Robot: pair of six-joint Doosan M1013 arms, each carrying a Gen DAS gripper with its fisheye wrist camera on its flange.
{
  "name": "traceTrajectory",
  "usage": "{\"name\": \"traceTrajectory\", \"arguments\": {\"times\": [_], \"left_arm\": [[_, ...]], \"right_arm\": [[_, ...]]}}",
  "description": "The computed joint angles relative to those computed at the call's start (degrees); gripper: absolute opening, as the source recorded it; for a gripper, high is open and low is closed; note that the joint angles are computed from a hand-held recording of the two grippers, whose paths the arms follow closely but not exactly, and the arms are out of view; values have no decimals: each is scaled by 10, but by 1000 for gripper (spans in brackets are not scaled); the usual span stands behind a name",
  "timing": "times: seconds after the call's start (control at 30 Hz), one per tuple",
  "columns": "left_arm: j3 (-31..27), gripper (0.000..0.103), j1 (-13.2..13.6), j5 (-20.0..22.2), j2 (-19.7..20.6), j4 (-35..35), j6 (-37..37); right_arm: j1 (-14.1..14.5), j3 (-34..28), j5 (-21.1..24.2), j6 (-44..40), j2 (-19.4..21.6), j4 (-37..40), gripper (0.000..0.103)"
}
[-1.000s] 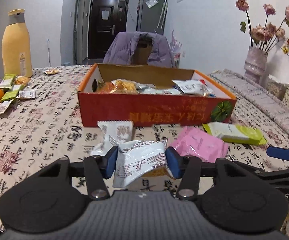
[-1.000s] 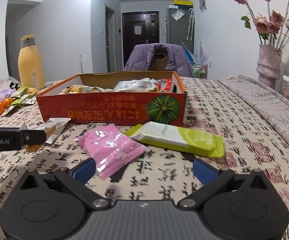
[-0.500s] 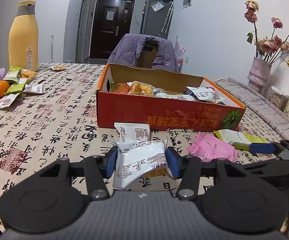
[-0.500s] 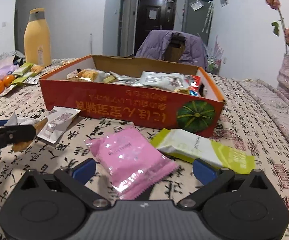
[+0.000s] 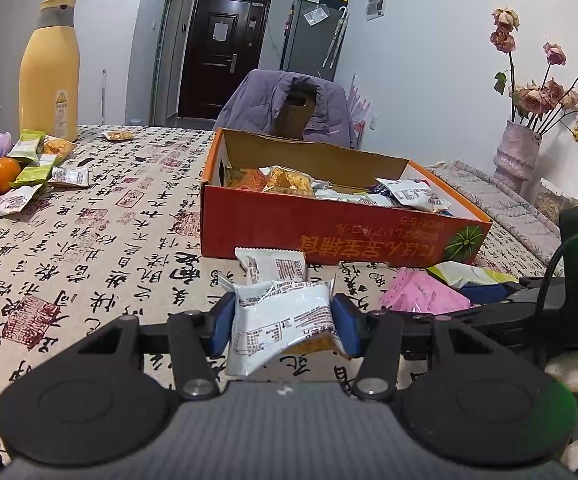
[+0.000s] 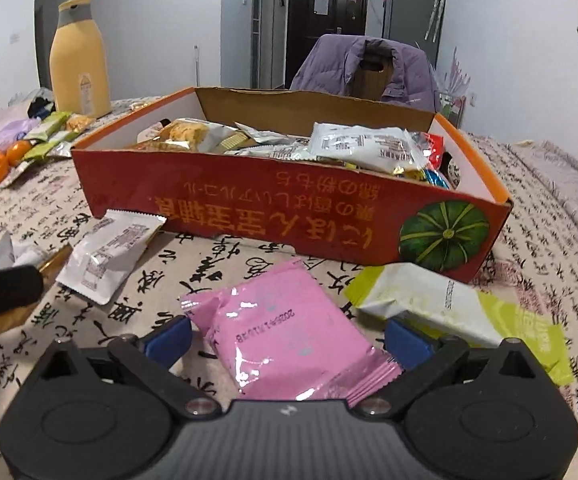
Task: Organize snacks
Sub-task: 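Grasp the pink packet with the right gripper while the left holds the cracker bag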
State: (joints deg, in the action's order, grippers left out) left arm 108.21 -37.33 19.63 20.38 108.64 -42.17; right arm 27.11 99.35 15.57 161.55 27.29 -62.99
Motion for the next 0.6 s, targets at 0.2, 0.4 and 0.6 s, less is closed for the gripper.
{"name": "traceTrajectory", "arguments": {"times": [0.2, 0.4, 0.6], "left_arm": [[1, 53, -1, -1, -1, 2, -1], [2, 53, -1, -1, -1, 0, 2], [2, 53, -2, 0, -2, 4, 2]], "right_arm": [[1, 15, -22, 48, -8, -66, 80], [2, 30, -41, 93, -18, -121, 65], [7, 49, -37, 222, -28, -254, 60]]}}
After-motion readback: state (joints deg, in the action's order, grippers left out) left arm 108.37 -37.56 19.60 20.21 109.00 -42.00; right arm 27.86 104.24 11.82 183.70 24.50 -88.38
